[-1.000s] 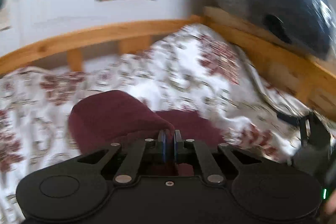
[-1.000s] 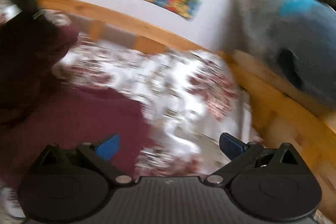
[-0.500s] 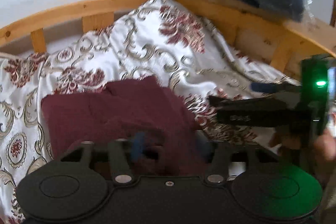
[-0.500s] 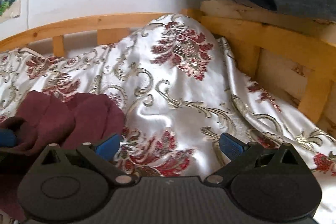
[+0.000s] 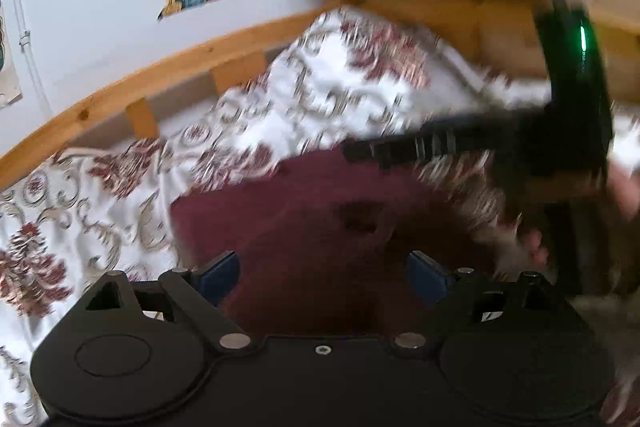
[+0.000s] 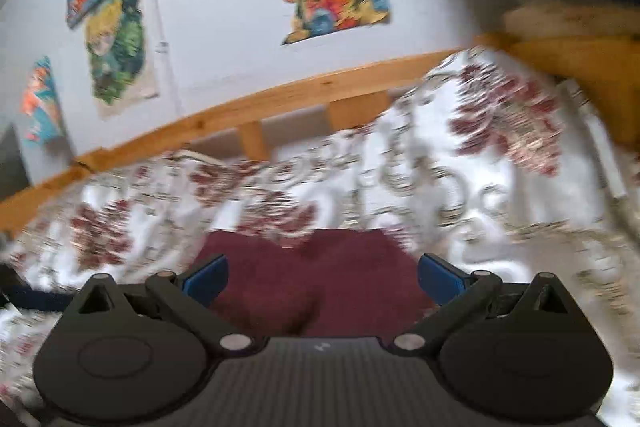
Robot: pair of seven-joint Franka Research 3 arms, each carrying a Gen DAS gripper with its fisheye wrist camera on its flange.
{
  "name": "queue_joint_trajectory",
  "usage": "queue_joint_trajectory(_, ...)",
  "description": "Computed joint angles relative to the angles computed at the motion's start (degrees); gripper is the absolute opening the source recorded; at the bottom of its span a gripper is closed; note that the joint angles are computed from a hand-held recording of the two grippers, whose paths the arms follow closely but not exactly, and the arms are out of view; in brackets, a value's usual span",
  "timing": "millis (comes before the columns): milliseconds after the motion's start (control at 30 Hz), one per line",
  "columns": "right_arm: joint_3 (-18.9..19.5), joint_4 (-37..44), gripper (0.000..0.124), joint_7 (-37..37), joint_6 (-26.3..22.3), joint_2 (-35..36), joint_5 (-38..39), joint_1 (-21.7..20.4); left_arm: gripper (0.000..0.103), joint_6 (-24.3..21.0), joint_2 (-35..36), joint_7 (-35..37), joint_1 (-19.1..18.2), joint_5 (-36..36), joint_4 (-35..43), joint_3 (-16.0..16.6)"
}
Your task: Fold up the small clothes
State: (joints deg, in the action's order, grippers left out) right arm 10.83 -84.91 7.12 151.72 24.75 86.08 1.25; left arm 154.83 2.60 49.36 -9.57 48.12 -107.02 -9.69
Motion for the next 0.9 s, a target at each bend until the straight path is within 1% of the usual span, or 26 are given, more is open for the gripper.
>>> queue_joint_trajectory(67, -0.53, 3.11, 0.103, 7.27, -4.85, 2.10, -4.85, 0.03, 0.090, -2.43, 0.17, 0.62, -0.17, 0.23, -0.05, -0.06)
queue_joint_trajectory(133, -0.56, 6.09, 0.100, 13.84, -8.37, 4.17, -8.81, -0.27, 0.087, -3.95, 0.10, 0.03, -0.28, 1.37, -0.37, 0.00)
queue_joint_trajectory(200, -0.58, 8.46, 0.091, 19.92, -10.33, 5.88, -12.61, -0.33, 0.078, -5.81, 0.47, 0.35, -0.34, 1.55, -0.01, -0.02)
queue_joint_trajectory(267, -0.75, 10.40, 0.074, 24.82, -10.89, 7.37, -16.72, -0.01, 0.064, -7.91, 0.82, -0.07, -0.54, 2.43, 0.57, 0.02)
queue_joint_trajectory(300, -0.71, 10.89, 0.071, 26.03, -10.33, 7.85, -18.51, 0.20, 0.062, -8.33, 0.93, -0.44, -0.64, 3.31, 0.76, 0.05)
queue_joint_trajectory(333, -0.42, 10.78, 0.064, 26.52, -9.64, 7.97, -19.63, 0.16, 0.058, -7.97, 0.97, -0.38, -0.61, 3.85, 0.71, 0.13)
queue_joint_trajectory(367, -0.24, 11.20, 0.062, 27.57, -9.67, 8.37, -20.96, 0.12, 0.053, -7.51, 0.83, -0.24, -0.54, 3.96, 0.47, 0.19)
queue_joint_trajectory(400, 0.08, 11.32, 0.062, 28.57, -10.63, 8.60, -21.92, -0.31, 0.050, -7.29, 0.72, -0.16, -0.57, 4.02, 0.24, 0.14)
queue_joint_trajectory(433, 0.23, 12.23, 0.061, 30.46, -12.09, 9.28, -22.96, -0.63, 0.045, -7.06, 0.72, 0.14, -0.57, 4.08, 0.13, 0.10)
queue_joint_trajectory(467, 0.58, 12.70, 0.056, 31.84, -13.02, 9.73, -23.42, -0.98, 0.040, -6.83, 0.65, 0.32, -0.62, 4.55, -0.11, 0.06)
queue_joint_trajectory(500, 0.83, 13.31, 0.052, 33.14, -13.93, 10.22, -23.95, -1.22, 0.038, -6.59, 0.60, 0.31, -0.63, 5.04, -0.30, 0.08)
queue_joint_trajectory(533, 0.94, 13.47, 0.035, 33.98, -14.04, 10.42, -24.52, -1.24, 0.034, -6.21, 0.53, 0.02, -0.60, 5.47, -0.52, 0.11)
queue_joint_trajectory(567, 1.10, 13.48, 0.016, 34.03, -13.66, 10.48, -25.00, -1.20, 0.031, -5.82, 0.47, -0.29, -0.57, 5.58, -0.69, 0.12)
queue_joint_trajectory(600, 1.33, 13.15, 0.011, 33.35, -12.91, 10.35, -25.29, -1.16, 0.030, -5.58, 0.37, -0.53, -0.52, 5.47, -0.82, 0.11)
queue_joint_trajectory(667, 2.49, 11.12, 0.007, 29.87, -10.64, 9.09, -23.76, -1.75, 0.028, -5.01, 0.36, -0.78, -0.42, 5.29, -0.85, 0.11)
queue_joint_trajectory(733, 3.69, 9.14, 0.006, 25.11, -8.98, 7.46, -20.81, -2.69, 0.026, -4.42, 0.26, -0.97, -0.38, 5.02, -0.97, 0.07)
queue_joint_trajectory(900, 4.06, 5.78, 0.006, 13.03, -3.51, 3.49, -13.41, -3.12, 0.025, -1.40, 1.27, 0.25, -0.39, 3.35, -0.21, -0.07)
